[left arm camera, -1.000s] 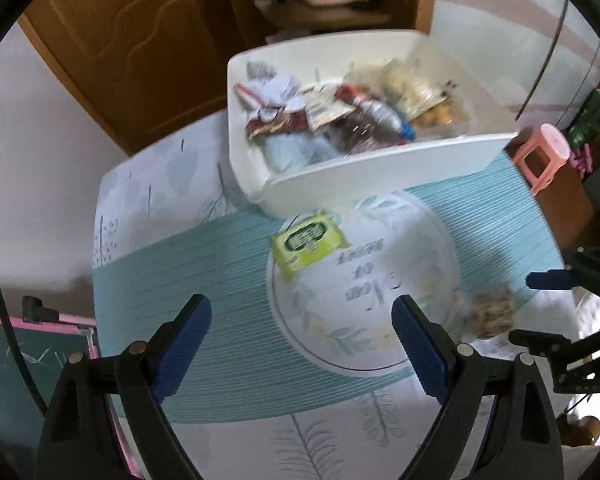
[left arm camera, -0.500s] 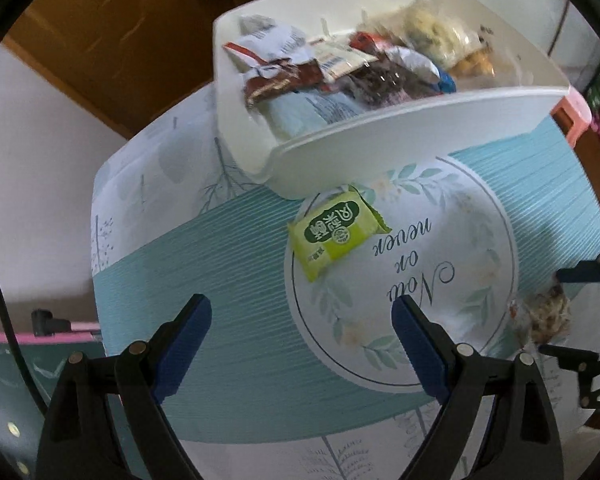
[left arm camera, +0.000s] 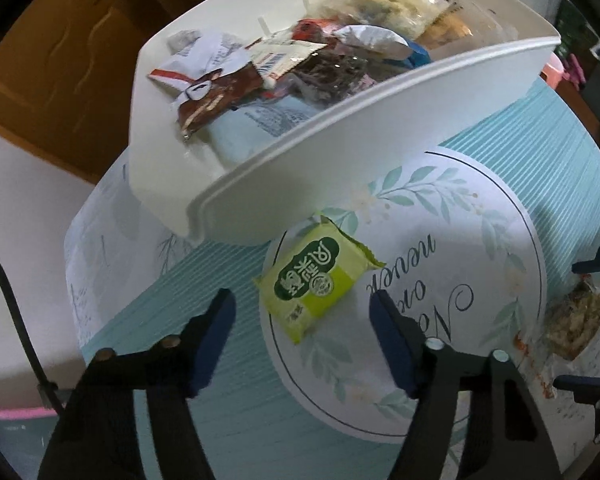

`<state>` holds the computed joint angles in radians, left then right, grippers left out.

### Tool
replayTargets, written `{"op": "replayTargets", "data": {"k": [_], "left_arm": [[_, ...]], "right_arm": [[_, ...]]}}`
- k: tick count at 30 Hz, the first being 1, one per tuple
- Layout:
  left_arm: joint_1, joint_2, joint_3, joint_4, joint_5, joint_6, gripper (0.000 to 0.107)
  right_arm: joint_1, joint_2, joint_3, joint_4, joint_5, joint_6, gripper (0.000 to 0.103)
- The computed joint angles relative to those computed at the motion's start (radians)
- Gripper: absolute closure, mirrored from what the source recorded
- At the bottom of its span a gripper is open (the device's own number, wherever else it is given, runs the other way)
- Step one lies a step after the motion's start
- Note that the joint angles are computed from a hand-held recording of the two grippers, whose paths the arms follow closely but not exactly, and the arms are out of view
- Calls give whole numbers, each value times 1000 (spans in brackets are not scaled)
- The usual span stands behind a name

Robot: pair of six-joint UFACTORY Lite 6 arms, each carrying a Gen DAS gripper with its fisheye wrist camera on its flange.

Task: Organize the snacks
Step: 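Grasp the green-yellow packet with the left gripper while the right grasps the clear crumbly bag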

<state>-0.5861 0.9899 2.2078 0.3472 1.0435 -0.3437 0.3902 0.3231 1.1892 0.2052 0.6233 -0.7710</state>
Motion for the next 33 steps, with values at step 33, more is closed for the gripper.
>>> {"op": "replayTargets", "data": {"k": [33], "left_arm": [[161,-186,-378,-359,-356,288,70]], "right_arm": [[305,25,-16,-485,-85,685,31]]}}
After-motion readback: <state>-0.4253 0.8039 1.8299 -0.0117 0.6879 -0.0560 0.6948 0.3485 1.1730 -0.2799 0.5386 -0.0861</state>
